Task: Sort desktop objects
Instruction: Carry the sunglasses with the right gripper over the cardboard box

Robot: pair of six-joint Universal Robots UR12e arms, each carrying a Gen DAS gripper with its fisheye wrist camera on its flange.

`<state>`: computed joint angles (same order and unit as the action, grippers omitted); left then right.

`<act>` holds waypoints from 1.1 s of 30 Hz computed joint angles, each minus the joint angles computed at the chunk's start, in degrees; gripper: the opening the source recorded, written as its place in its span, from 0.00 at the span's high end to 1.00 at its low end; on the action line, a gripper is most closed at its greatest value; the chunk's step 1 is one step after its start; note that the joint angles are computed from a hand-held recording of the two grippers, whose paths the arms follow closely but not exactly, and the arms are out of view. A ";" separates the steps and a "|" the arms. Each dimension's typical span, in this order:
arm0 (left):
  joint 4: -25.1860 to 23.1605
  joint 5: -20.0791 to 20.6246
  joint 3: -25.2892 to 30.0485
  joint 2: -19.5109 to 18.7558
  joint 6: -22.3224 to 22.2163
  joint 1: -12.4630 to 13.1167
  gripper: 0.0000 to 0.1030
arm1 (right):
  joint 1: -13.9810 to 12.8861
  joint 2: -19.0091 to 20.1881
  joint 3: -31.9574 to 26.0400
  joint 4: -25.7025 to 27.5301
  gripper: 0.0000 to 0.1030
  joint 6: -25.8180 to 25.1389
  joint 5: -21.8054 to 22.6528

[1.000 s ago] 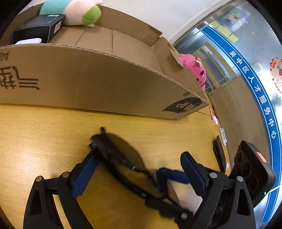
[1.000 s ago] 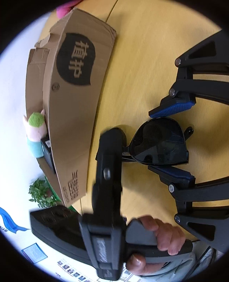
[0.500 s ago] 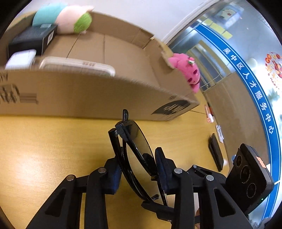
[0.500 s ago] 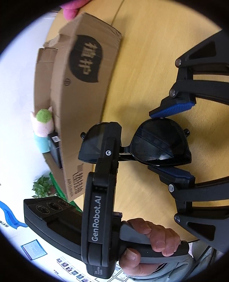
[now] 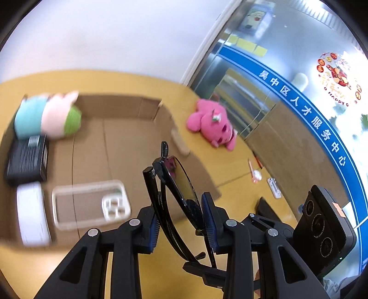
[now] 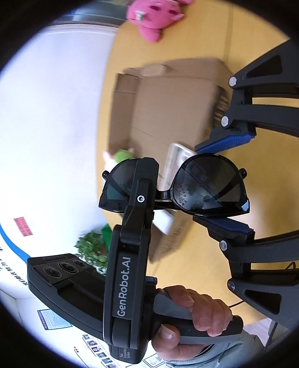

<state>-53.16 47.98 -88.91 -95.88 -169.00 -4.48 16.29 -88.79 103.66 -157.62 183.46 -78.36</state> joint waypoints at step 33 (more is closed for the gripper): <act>-20.83 -2.17 43.72 -35.05 -7.07 -3.63 0.72 | -9.32 21.32 -26.44 20.69 0.51 12.91 7.63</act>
